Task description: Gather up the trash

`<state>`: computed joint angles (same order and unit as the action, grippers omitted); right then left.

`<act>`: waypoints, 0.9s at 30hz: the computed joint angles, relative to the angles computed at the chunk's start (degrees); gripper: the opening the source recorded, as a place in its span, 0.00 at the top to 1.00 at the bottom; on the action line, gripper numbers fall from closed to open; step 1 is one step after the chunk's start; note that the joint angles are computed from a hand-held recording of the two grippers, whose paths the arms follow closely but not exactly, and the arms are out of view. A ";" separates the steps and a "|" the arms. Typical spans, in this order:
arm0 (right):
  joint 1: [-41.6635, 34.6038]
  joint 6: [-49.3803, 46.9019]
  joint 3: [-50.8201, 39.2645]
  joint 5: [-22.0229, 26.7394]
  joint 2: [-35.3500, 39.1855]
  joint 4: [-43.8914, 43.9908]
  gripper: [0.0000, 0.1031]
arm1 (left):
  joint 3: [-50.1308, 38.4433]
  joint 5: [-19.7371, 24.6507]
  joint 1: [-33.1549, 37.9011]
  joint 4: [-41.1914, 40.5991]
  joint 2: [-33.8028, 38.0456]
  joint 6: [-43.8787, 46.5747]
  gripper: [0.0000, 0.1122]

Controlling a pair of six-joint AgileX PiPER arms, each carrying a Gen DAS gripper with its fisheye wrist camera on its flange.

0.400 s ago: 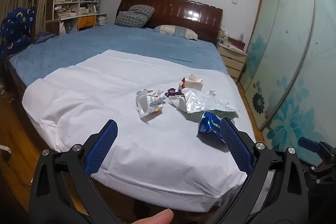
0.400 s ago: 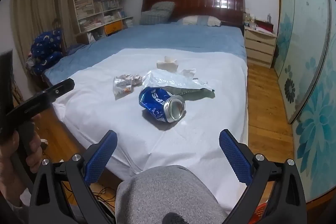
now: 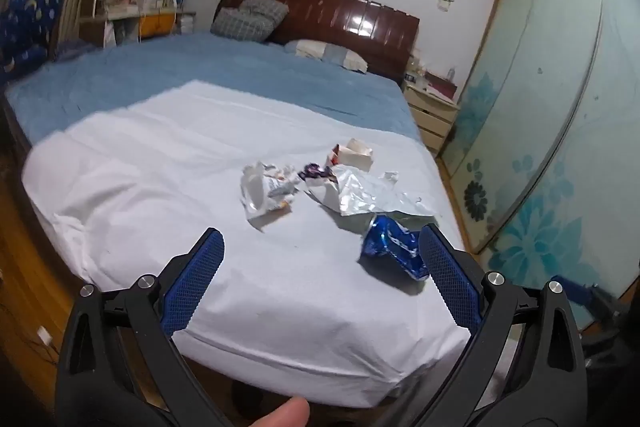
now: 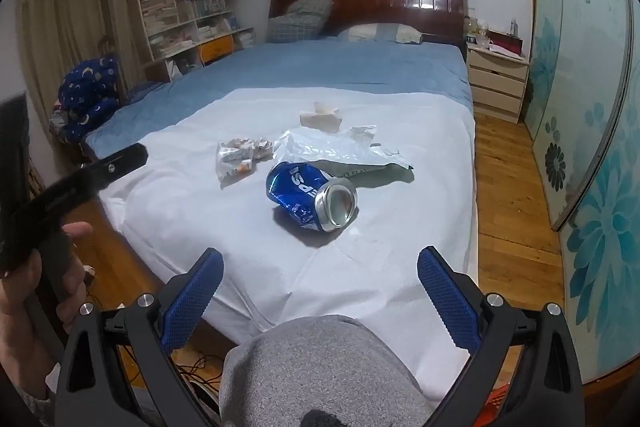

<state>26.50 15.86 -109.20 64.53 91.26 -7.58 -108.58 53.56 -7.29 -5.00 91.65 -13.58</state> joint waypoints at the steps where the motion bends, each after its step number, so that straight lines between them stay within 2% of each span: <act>1: -0.12 -0.06 -0.11 0.05 0.07 0.03 0.07 | -0.20 0.14 0.20 -0.47 0.28 -0.22 0.14; 9: -0.77 0.35 -0.99 1.01 0.45 0.57 0.07 | 0.69 -1.79 -0.52 -0.08 -0.41 0.54 0.14; 16: -0.12 1.12 -1.35 1.37 1.04 -0.52 0.07 | -0.99 0.80 -2.36 5.37 0.43 -0.89 0.14; 27: -0.98 0.79 -2.68 2.69 2.51 1.69 0.07 | 0.15 -0.07 -1.17 3.98 -0.62 -0.34 0.14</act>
<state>25.51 16.65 -111.88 67.22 93.78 -5.89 -108.42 53.49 -8.46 -1.02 91.03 -13.92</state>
